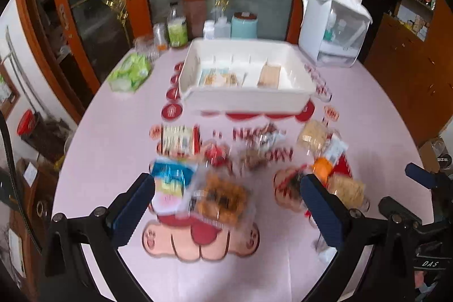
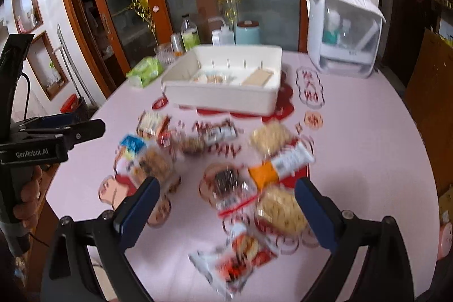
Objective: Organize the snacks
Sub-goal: 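Withdraw both tools from the tray back toward the remaining snacks, then grasp the clear orange-puff bag with the left tool while the right tool grasps the red apple-print bag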
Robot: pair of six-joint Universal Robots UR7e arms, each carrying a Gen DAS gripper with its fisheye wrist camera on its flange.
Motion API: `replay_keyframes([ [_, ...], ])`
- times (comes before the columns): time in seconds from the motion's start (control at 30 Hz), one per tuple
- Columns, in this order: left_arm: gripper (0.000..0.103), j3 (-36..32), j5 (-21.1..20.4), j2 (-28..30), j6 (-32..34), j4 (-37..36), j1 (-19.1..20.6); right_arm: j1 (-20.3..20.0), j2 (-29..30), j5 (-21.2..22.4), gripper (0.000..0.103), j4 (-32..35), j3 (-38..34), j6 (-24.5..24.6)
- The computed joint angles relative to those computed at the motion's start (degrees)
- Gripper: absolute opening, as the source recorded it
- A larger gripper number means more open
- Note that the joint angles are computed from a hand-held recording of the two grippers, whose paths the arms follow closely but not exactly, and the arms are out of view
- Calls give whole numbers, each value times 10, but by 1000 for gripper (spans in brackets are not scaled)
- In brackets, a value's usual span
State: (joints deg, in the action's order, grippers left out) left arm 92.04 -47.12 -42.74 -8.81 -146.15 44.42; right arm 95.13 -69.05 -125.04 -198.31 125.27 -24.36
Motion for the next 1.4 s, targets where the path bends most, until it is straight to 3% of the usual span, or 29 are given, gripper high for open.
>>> replay_keyframes([
  [0.2,103,43,-3,-9,-87,60,25,-30,3,1,93,-11,50,2],
  [0.33,103,39,-39,3,-159,123,58,-65,8,3,89,1,72,20],
  [0.63,103,9,-134,36,-226,118,104,-131,5,73,88,98,64,148],
  [0.93,103,-75,-170,82,-288,139,120,-148,12,127,88,182,20,216],
  [1.17,103,-129,-176,113,-413,157,139,-157,3,157,88,212,11,251],
  [1.4,103,-166,-119,139,-462,186,142,-165,-1,179,88,232,-6,305],
])
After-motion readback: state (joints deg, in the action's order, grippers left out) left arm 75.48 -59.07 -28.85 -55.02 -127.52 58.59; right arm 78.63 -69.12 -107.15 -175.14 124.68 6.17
